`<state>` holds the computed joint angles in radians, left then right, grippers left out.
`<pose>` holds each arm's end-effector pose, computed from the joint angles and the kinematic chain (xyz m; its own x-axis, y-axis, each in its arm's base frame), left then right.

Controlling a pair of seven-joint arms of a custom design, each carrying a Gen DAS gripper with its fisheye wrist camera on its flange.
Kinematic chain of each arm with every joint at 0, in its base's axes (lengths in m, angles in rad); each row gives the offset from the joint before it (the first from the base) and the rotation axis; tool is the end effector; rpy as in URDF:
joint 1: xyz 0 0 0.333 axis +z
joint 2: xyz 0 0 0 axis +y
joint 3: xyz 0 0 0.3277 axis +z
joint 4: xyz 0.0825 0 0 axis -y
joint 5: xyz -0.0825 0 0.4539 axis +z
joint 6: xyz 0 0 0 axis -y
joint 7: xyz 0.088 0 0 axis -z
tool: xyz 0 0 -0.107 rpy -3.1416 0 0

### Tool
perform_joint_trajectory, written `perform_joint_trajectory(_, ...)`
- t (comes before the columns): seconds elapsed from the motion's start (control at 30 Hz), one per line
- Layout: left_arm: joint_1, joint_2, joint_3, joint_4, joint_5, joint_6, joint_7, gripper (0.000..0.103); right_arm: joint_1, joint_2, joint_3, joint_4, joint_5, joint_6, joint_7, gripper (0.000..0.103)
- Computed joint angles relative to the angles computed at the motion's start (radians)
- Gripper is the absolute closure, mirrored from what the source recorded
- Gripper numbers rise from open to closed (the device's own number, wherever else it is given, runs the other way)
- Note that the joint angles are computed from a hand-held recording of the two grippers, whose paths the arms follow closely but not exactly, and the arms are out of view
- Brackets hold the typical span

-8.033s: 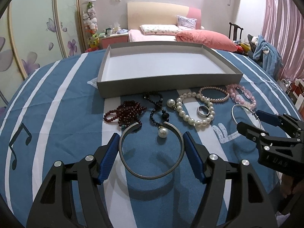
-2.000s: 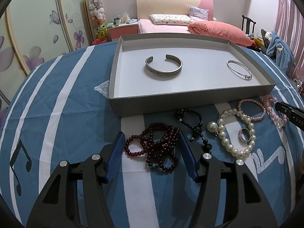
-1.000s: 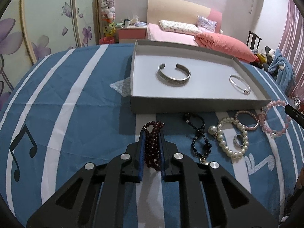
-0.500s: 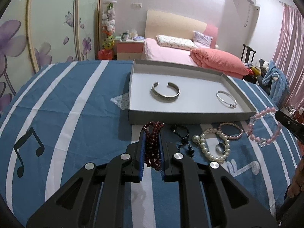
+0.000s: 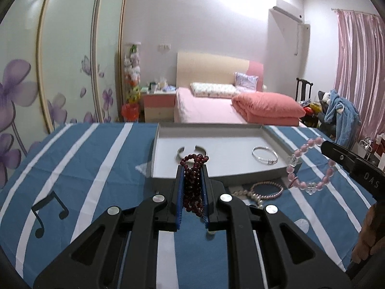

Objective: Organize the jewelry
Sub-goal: 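Carry both bead strands into the tray and open both tools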

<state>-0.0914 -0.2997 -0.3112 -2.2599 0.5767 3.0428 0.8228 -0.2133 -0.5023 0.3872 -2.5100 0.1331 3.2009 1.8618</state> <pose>0.5008 -0.2752 0.5779 -0.2585 -0.9653 0.0385 -0.4531 0.0859 -0.8873 0.4918 0.0951 0.5668 -0.0441 -0.9783 -0.2024 -0.3899 0.2034 -0.8981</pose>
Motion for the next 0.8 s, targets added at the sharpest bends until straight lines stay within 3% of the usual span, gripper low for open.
perform_joint_trajectory(0.13,0.096,-0.01,-0.079,0.005,0.095,0.037,-0.103,0.089,-0.113,-0.042,0.12,-0.01,-0.008,0.049,0.026,0.08)
perform_joint_trajectory(0.3,0.211,-0.031,-0.174,0.015,0.217,0.073,-0.236,0.089,-0.204,-0.082,0.223,-0.013,0.03,0.097,0.014,0.08)
perform_joint_trajectory(0.57,0.301,-0.044,-0.248,0.031,0.311,0.097,-0.353,0.089,-0.255,-0.094,0.289,-0.003,0.12,0.138,-0.039,0.08)
perform_joint_trajectory(0.8,0.32,-0.036,-0.268,0.053,0.369,0.09,-0.405,0.089,-0.294,-0.095,0.332,0.01,0.187,0.154,-0.084,0.08)
